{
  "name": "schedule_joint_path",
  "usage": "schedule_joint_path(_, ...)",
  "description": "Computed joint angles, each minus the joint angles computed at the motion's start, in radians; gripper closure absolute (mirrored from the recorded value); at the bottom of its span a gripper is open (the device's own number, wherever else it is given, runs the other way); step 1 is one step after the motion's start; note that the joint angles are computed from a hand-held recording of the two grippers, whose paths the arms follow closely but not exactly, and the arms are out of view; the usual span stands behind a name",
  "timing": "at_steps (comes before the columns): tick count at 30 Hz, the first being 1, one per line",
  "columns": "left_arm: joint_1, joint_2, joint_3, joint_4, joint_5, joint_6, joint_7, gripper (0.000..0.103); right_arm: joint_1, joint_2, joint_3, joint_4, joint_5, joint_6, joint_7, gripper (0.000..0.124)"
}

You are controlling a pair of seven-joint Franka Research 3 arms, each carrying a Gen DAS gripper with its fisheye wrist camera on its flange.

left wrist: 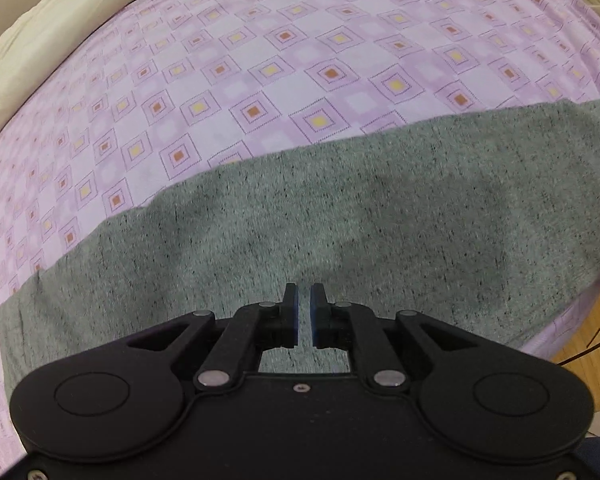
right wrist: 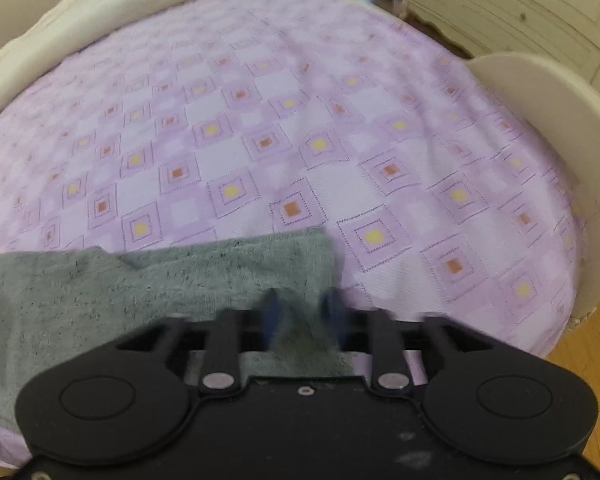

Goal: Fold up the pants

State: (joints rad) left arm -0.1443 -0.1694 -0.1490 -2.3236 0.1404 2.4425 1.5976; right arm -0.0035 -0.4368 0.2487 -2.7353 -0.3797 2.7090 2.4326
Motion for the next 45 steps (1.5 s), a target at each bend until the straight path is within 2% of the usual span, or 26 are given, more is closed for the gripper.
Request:
schedule_joint_path(1, 0.000, -0.004, -0.001, -0.005, -0.002, -0.001, -0.008, 0.089, -0.017, -0.061, 0.029, -0.031, -0.022, -0.001, 0.054, 0.088)
schedule_joint_path(2, -0.002, -0.007, -0.001, -0.008, -0.010, -0.005, -0.013, 0.089, -0.007, -0.110, 0.023, -0.066, -0.008, 0.020, 0.068, 0.089)
schedule_joint_path(4, -0.003, 0.001, -0.003, -0.009, -0.018, -0.014, -0.026, 0.089, 0.074, -0.168, -0.051, -0.124, 0.094, 0.054, 0.001, 0.094)
schedule_joint_path(6, -0.003, 0.005, -0.009, -0.014, -0.001, -0.018, -0.047, 0.089, 0.162, -0.183, -0.107, -0.137, 0.181, -0.003, -0.104, 0.099)
schedule_joint_path(8, -0.001, 0.009, -0.018, -0.014, 0.028, -0.031, -0.079, 0.089, 0.200, -0.174, -0.096, -0.130, 0.225, -0.108, -0.171, 0.100)
schedule_joint_path(10, -0.003, 0.003, -0.018, -0.017, 0.034, -0.036, -0.091, 0.089, 0.198, -0.203, -0.059, -0.142, 0.255, -0.147, -0.174, 0.103)
schedule_joint_path(13, -0.005, -0.011, -0.015, -0.026, 0.032, -0.034, -0.105, 0.089, 0.118, -0.291, 0.066, -0.154, 0.167, -0.096, -0.091, 0.102)
schedule_joint_path(14, -0.005, -0.014, -0.016, -0.028, 0.037, -0.033, -0.117, 0.089, 0.102, -0.284, 0.073, -0.146, 0.147, -0.050, -0.094, 0.101)
schedule_joint_path(16, -0.005, -0.021, -0.018, -0.030, 0.045, -0.032, -0.142, 0.089, 0.103, -0.200, 0.039, -0.105, 0.139, 0.035, -0.169, 0.101)
schedule_joint_path(19, -0.005, -0.048, -0.021, -0.038, 0.058, -0.034, -0.185, 0.089, 0.081, -0.027, 0.038, -0.019, 0.116, 0.149, -0.257, 0.101)
schedule_joint_path(22, -0.005, -0.080, -0.018, -0.057, 0.069, -0.027, -0.209, 0.088, 0.098, 0.142, 0.018, 0.071, 0.112, 0.203, -0.352, 0.101)
schedule_joint_path(24, -0.003, -0.105, -0.017, -0.072, 0.080, -0.032, -0.223, 0.088, 0.109, 0.211, 0.035, 0.120, 0.081, 0.176, -0.357, 0.102)
schedule_joint_path(26, 0.000, -0.128, -0.010, -0.088, 0.087, -0.033, -0.227, 0.088, 0.075, 0.287, 0.071, 0.174, -0.059, 0.165, -0.261, 0.102)
schedule_joint_path(28, 0.004, -0.149, 0.002, -0.105, 0.084, -0.035, -0.221, 0.087, 0.057, 0.304, 0.085, 0.205, -0.176, 0.156, -0.137, 0.102)
schedule_joint_path(31, 0.027, -0.166, 0.018, -0.118, 0.098, -0.037, -0.221, 0.086, 0.064, 0.281, 0.075, 0.213, -0.254, 0.180, 0.009, 0.102)
schedule_joint_path(34, 0.058, -0.154, 0.051, -0.106, 0.096, -0.016, -0.198, 0.085, 0.141, 0.270, 0.021, 0.224, -0.183, 0.220, -0.029, 0.100)
schedule_joint_path(36, 0.086, -0.125, 0.066, -0.084, 0.104, 0.009, -0.185, 0.085, 0.185, 0.284, 0.011, 0.249, -0.153, 0.226, -0.058, 0.095)
schedule_joint_path(38, 0.119, -0.082, 0.082, -0.058, 0.119, 0.047, -0.165, 0.085, 0.228, 0.317, 0.009, 0.296, -0.123, 0.222, -0.077, 0.093)
schedule_joint_path(40, 0.146, -0.028, 0.099, -0.026, 0.120, 0.077, -0.127, 0.074, 0.274, 0.381, 0.000, 0.368, -0.091, 0.213, -0.097, 0.091)
schedule_joint_path(42, 0.166, 0.015, 0.114, -0.009, 0.091, 0.089, -0.077, 0.075, 0.321, 0.449, -0.002, 0.450, -0.075, 0.202, -0.100, 0.090)
schedule_joint_path(43, 0.174, 0.029, 0.124, -0.006, 0.059, 0.084, -0.037, 0.075, 0.343, 0.485, -0.005, 0.491, -0.070, 0.205, -0.102, 0.089)
schedule_joint_path(45, 0.189, 0.053, 0.138, -0.002, -0.017, 0.006, 0.048, 0.076, 0.386, 0.570, -0.010, 0.597, -0.057, 0.185, -0.121, 0.088)
